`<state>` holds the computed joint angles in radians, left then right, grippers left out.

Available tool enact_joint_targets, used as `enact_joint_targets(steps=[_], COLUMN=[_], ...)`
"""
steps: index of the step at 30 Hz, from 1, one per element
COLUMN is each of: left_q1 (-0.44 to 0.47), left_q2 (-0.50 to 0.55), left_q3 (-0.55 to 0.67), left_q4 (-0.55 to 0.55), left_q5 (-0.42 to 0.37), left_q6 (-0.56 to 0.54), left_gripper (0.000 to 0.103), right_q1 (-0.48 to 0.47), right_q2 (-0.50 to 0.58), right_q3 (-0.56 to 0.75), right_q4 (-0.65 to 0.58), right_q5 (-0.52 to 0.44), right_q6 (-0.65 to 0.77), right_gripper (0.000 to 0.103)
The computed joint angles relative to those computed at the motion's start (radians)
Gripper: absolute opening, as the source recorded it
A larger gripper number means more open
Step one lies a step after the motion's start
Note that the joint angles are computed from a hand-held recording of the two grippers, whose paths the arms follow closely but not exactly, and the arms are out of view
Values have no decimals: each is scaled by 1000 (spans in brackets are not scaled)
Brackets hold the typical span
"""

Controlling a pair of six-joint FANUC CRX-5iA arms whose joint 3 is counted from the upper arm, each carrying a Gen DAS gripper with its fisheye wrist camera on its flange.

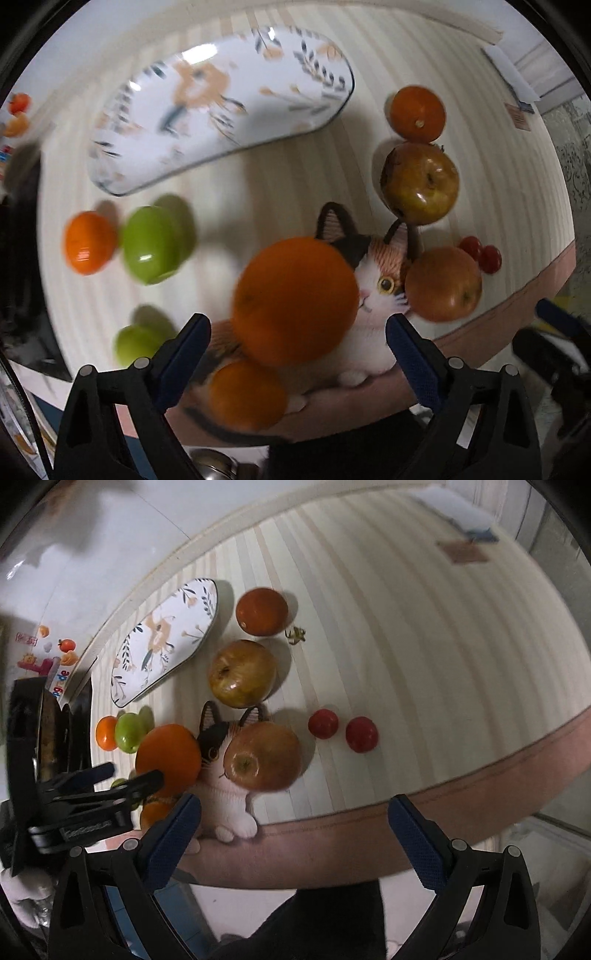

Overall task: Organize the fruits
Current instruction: 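Grasp the large orange with the left tool while the right tool grasps the red apple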

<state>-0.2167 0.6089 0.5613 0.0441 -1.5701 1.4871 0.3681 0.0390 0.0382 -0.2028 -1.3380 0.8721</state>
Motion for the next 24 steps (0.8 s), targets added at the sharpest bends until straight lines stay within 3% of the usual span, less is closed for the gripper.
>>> enact_joint_targets(steps=[7, 11, 16, 19, 24], left_q1=[0, 17, 41, 37, 43], left_q2=[77, 91, 78, 60, 7], left_q3=[66, 62, 11, -4, -61], left_q4=[-32, -47, -16, -23, -24], left_q5=[-20, -28, 7, 14, 25], left_q6=[34, 44, 41, 52, 58], left_gripper=[95, 85, 83, 83, 82], right_q1=[-41, -44, -39, -32, -19], right_q2=[89, 132, 174, 200, 234], right_q3=[62, 90, 111, 125, 136], right_q4=[-98, -134, -154, -156, -149], right_q5=[-21, -38, -38, -49, -58], right_q6=[56, 77, 93, 96, 93], right_gripper=[102, 100, 98, 92, 71])
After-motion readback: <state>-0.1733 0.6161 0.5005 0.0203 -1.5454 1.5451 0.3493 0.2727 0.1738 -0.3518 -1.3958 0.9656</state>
